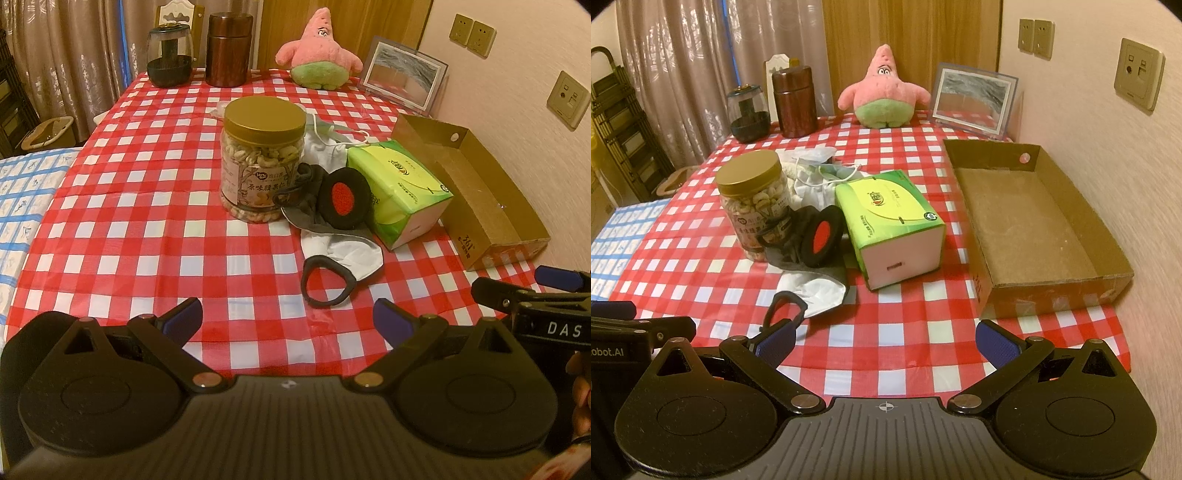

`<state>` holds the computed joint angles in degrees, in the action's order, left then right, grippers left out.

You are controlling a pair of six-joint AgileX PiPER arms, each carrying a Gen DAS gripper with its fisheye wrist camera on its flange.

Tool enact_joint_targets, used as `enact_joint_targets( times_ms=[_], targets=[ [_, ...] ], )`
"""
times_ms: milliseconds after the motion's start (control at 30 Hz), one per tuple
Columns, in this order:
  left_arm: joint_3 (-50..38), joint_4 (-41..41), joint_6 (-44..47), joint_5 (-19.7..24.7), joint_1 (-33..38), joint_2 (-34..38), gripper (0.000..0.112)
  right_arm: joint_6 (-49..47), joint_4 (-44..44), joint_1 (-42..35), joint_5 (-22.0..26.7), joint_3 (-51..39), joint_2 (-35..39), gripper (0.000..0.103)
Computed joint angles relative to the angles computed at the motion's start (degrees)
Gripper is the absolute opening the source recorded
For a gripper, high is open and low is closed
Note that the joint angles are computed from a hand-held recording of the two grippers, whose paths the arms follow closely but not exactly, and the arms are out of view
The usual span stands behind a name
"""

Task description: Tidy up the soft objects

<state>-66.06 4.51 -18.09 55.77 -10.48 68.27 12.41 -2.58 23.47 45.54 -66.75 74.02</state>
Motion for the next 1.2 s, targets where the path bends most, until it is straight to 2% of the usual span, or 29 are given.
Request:
enact_joint_targets(
  times_ms=[933,1200],
  targets=[
    [0.6,-0.6,0.5,-0.4,0.6,-0.1,0.098,0.3,0.1,-0.1,0.3,-0.2,0.2,0.103],
    [2.3,-5.3,7.1,-3.5,5.4,1.7,0.097,-1.0,1.7,-0.4,-2.6,2.3,1.1,0.103]
  ],
)
